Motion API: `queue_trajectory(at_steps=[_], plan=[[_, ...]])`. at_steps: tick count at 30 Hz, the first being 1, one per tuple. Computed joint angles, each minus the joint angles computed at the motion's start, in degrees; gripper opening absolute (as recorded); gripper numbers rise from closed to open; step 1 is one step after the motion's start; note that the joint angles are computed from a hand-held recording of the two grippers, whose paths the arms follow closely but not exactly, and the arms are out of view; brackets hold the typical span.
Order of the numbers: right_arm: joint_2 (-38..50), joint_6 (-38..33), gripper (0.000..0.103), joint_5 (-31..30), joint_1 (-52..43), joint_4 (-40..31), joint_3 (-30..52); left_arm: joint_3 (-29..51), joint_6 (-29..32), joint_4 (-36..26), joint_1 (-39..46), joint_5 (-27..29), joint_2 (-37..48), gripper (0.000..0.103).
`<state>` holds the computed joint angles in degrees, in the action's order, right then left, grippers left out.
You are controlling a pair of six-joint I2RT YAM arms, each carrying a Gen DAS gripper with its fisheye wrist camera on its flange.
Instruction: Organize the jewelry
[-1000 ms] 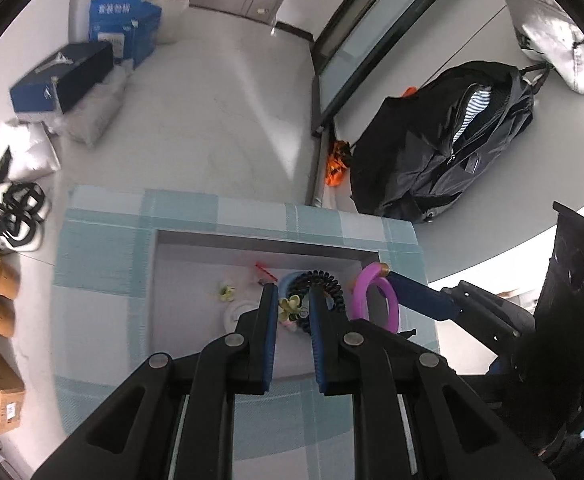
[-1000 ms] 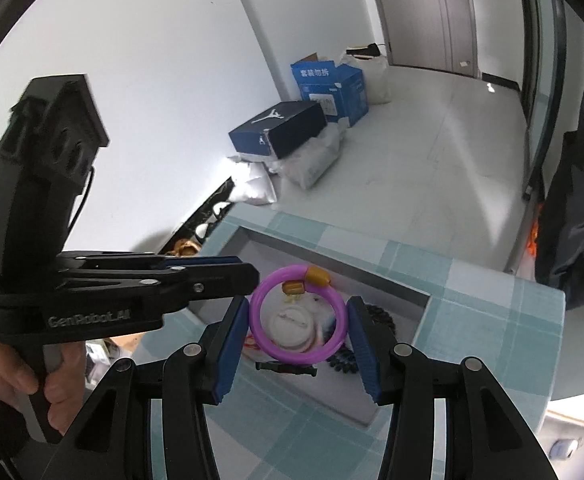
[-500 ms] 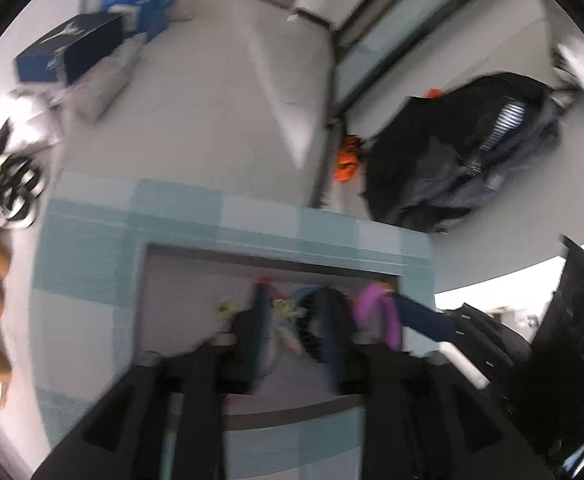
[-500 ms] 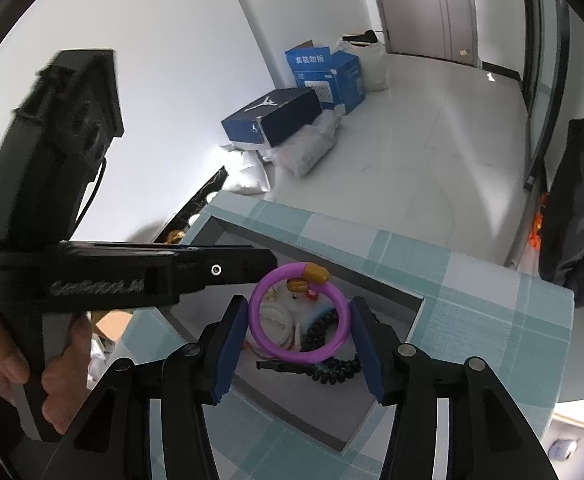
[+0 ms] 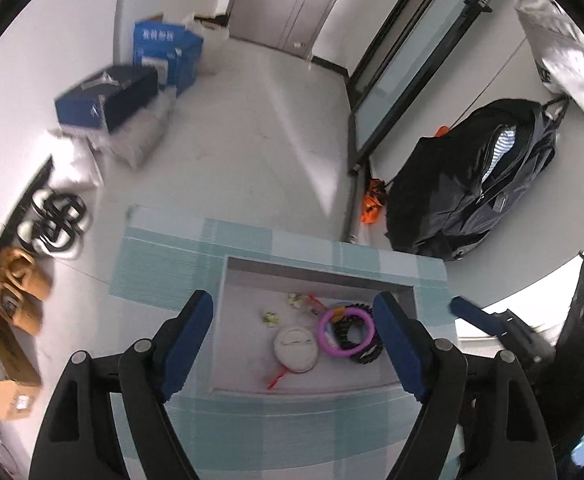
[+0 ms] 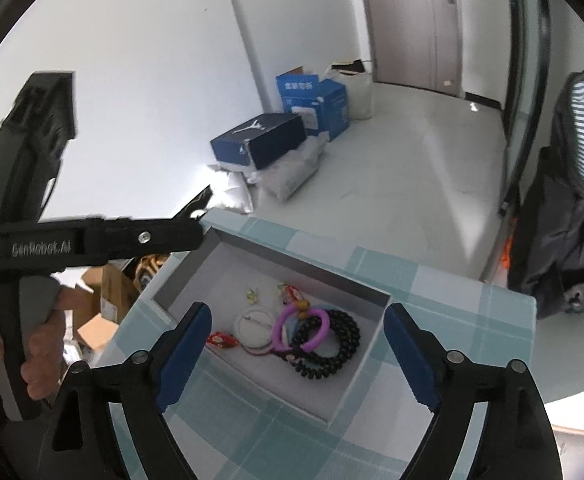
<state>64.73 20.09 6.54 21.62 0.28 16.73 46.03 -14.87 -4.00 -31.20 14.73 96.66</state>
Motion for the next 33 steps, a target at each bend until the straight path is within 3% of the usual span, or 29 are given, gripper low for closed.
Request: queue_trajectory(at_steps=[11, 17, 26, 33], plan=[[-19.3, 12.5, 0.1, 7.4, 5.8, -9.5, -4.9, -11.0, 0.6, 3.1, -5.5, -10.4, -11.1, 0.079], [-27.1, 20.7, 0.101, 15.9, 17.2, -17.0, -6.1, -15.6, 0.3, 3.4, -8.4, -15.4, -16.6, 0.079], [-28.1, 33.5, 0.103, 27.4, 32.0, -24.5, -6.1, -21.2, -3.0, 3.9, -10.7, -17.4, -21.9, 0.079], [-26.2, 37.8, 0.103, 31.8, 36.8, -26.8, -5.1, -22.3, -2.9, 3.6, -11.9, -19.1, -24.7, 0.079]])
